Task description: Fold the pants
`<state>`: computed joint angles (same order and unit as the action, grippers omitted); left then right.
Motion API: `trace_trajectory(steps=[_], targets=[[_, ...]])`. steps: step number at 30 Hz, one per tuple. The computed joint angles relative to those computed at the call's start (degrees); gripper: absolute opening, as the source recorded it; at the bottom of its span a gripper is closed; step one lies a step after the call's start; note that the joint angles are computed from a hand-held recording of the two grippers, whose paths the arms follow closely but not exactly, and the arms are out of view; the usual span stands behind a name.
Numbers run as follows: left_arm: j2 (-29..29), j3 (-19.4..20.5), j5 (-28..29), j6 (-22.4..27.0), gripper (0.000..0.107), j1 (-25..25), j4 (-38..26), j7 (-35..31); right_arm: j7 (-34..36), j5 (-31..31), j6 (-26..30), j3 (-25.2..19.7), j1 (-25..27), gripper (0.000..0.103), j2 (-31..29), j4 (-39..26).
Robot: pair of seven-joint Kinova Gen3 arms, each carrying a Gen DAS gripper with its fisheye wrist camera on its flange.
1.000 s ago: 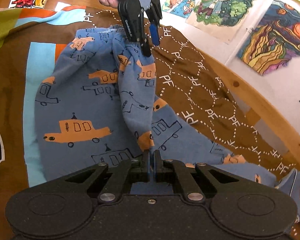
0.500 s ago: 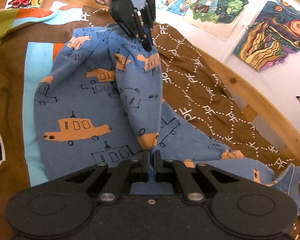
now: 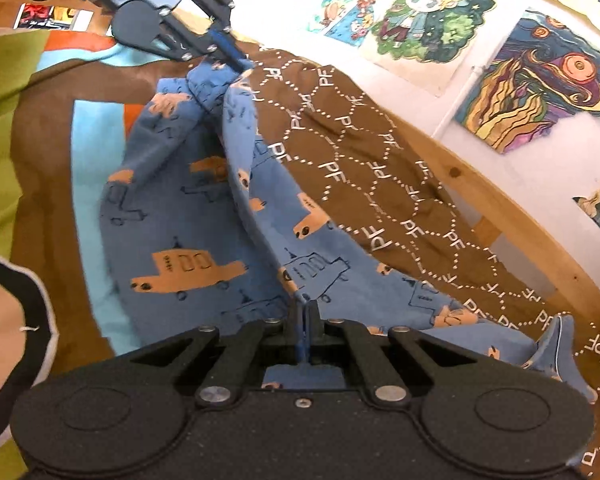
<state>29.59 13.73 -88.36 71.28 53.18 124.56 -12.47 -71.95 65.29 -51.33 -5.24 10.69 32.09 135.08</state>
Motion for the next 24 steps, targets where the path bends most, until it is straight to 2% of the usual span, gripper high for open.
trace_trajectory(steps=[6, 10, 13, 17, 19, 20, 21, 24], targets=[[2.0, 0.8, 0.3, 0.9, 0.002, 1.9, 3.1, 1.6, 0.0, 2.1, 2.0, 0.2, -0.6, 0.0, -0.9, 0.5], [1.2, 1.7, 1.0, -1.3, 0.002, 1.1, 4.4, 1.2, 0.0, 5.5, 3.6, 0.4, -0.6, 0.0, -2.2, 1.2], [-0.8, 2.2, 3.9, -4.2, 0.007, -0.2, 4.0, 1.8, -1.3, 7.4, 5.7, 0.6, -1.3, 0.0, -2.7, 1.3], [-4.3, 1.9, 10.0, -7.6, 0.018, -1.0, 2.9, 5.8, -1.8, 6.8, 6.4, 0.4, -1.5, 0.0, -2.2, 2.1], [-5.9, 1.4, 13.6, -8.1, 0.034, -0.8, 2.3, 8.5, -2.5, 6.6, 6.2, 0.2, -1.2, 0.0, -2.1, 2.3], [-6.6, 1.2, 15.8, -7.9, 0.049, -0.5, 1.7, 10.3, -2.6, 6.0, 6.2, 0.1, -1.2, 0.0, -2.0, 2.5], [-7.8, 0.9, 17.6, -8.4, 0.055, -0.6, 1.4, 12.1, -2.7, 5.5, 6.2, 0.0, -1.1, 0.0, -1.8, 2.7], [-11.7, 0.3, 21.8, -10.5, 0.055, -1.7, 1.0, 17.9, -5.4, 6.4, 6.7, -0.4, -0.8, 0.0, -1.7, 2.4]])
